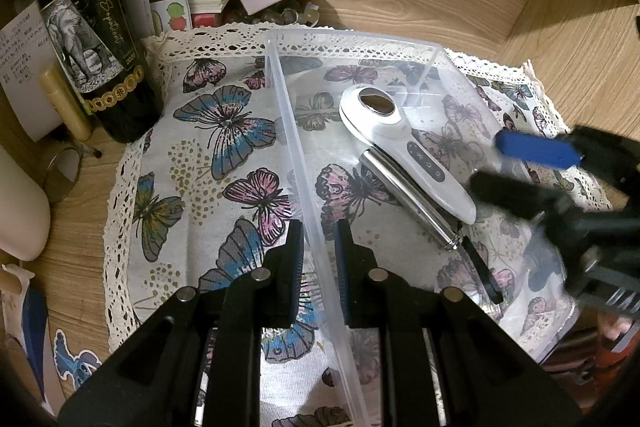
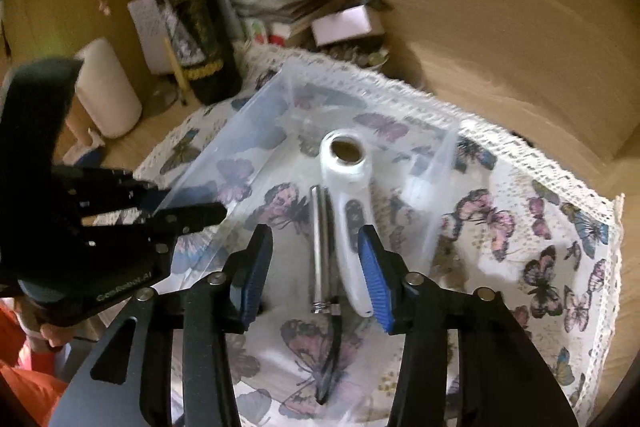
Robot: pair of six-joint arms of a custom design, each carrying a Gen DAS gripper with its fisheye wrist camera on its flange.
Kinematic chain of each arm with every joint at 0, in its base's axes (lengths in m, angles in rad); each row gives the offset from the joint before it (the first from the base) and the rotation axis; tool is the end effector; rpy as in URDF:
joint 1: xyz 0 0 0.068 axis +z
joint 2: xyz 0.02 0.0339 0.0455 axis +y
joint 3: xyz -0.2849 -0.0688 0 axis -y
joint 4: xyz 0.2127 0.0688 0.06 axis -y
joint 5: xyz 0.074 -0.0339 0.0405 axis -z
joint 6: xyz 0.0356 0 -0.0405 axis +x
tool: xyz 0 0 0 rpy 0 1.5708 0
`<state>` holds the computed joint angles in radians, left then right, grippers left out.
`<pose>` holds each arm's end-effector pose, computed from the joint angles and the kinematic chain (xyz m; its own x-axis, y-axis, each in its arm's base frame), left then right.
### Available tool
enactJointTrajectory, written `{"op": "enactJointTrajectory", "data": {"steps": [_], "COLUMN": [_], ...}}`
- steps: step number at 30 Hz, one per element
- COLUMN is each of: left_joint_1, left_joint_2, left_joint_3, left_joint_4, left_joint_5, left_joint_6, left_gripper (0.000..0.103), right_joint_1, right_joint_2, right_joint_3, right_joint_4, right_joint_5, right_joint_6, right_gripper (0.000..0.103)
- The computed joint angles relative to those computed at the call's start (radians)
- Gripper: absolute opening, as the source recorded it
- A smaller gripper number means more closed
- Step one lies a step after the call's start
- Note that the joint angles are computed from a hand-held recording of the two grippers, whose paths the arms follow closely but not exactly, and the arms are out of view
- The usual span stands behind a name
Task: Organize rigid objects
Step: 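Carry the black connector into the box and open the right tool, then grasp the small black rectangular piece with the right tool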
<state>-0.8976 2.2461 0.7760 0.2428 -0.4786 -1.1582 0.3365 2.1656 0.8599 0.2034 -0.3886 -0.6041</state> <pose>0.2091 -0.2359 0.0308 -0.7826 -0.3229 -0.5323 -0.2983 0.9449 -0.1346 0.3180 0.1255 0.0645 -0.4278 -0.7066 -0.5637 -0.8628 0.5051 0.0217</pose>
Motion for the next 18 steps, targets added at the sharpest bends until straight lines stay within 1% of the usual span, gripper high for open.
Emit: {"op": "enactJointTrajectory", "data": {"steps": [3, 7, 10, 14, 18], "left_joint_1": [0.000, 0.000, 0.000, 0.000, 0.000], "left_joint_2": [0.000, 0.000, 0.001, 0.001, 0.000], "left_joint_3": [-0.002, -0.001, -0.001, -0.001, -0.002], "left_joint_4": [0.003, 0.001, 0.003, 0.003, 0.003], "left_joint_5": [0.001, 0.000, 0.001, 0.001, 0.001], "left_joint_6": [0.000, 0.001, 0.000, 0.000, 0.000], "left_gripper": [0.015, 0.015, 0.015, 0.015, 0.015], "right_joint_1": [-0.032, -0.089, -0.125, -0.165, -0.185], "right_joint_2": [-0.042, -0.092, -0.101, -0.063, 0.025], "right_joint_3": [-0.015, -0.033, -0.029, 0.025, 0.101], "right_joint_4": [0.026, 0.069, 0.090, 0.060, 0.017], "right_joint_5": [-0.013, -0.029, -0.018, -0.006, 0.050], "right_joint_6": [0.019, 0.048, 0.064, 0.077, 0.064], "right_gripper": [0.043, 0.051, 0.051, 0.051, 0.051]}}
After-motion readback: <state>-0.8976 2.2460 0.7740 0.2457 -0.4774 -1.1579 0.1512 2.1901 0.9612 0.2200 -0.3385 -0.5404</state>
